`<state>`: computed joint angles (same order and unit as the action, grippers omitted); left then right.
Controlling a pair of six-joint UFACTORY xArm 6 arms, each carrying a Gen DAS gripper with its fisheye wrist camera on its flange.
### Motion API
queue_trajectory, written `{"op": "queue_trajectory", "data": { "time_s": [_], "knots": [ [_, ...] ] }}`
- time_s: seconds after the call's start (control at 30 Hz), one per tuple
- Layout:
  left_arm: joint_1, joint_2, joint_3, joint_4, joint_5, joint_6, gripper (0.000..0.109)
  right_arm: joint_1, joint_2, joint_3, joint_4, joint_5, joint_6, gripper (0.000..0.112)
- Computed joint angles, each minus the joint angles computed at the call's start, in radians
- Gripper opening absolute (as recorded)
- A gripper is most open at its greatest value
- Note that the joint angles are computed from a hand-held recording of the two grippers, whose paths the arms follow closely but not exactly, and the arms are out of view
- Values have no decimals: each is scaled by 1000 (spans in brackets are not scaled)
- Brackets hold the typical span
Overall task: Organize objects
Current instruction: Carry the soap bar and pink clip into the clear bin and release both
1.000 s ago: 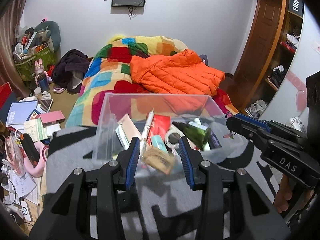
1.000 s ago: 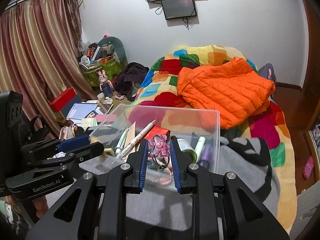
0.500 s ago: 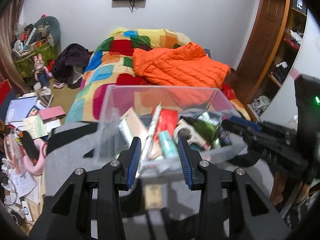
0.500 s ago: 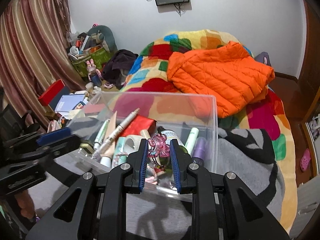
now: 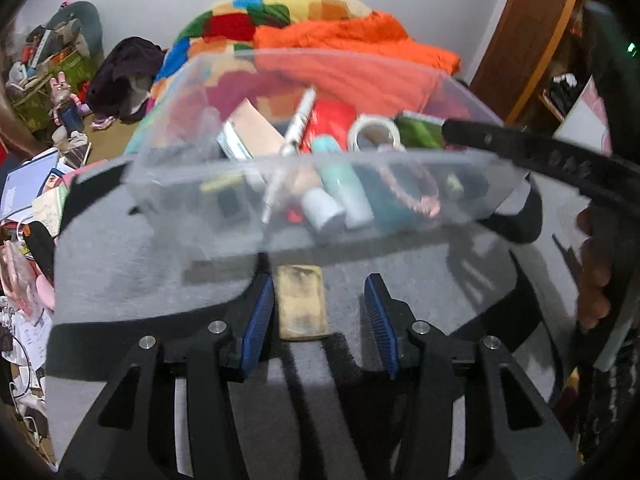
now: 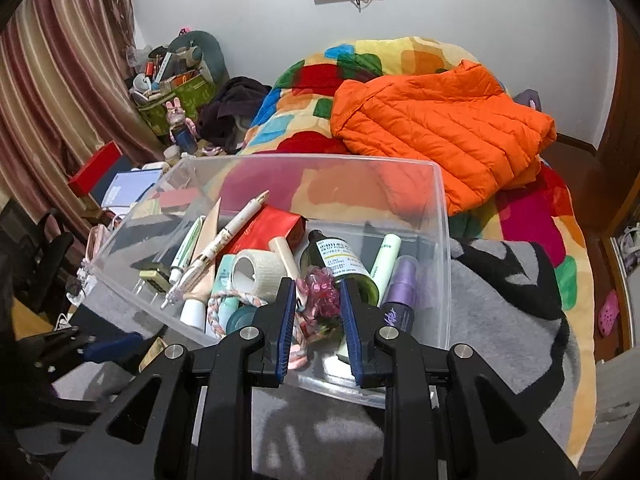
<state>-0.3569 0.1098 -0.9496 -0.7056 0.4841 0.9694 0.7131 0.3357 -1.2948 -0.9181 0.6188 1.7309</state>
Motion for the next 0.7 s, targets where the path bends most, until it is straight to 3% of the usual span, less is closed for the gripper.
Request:
{"op": "queue_trajectory", "data": {
  "time_s": [0.1,0.13,0.17,0.4,0.7],
  "knots": [
    [-18,-5,26,-6,-54,22,39,8,-18,17,-17,12,26,35],
    [-16,-12,32,-18,-51,43,28,9,-24,20,-22,16,29,38],
    [-13,-15,34,-21,-43,51,24,12,-33,27,-32,20,40,39],
    [7,-62,76,-54,-43,81,24,28,-72,48,-78,32,93,52],
    [30,-175,68,-200,18,177,24,62,-104,57,-122,47,135,53]
  ]
}}
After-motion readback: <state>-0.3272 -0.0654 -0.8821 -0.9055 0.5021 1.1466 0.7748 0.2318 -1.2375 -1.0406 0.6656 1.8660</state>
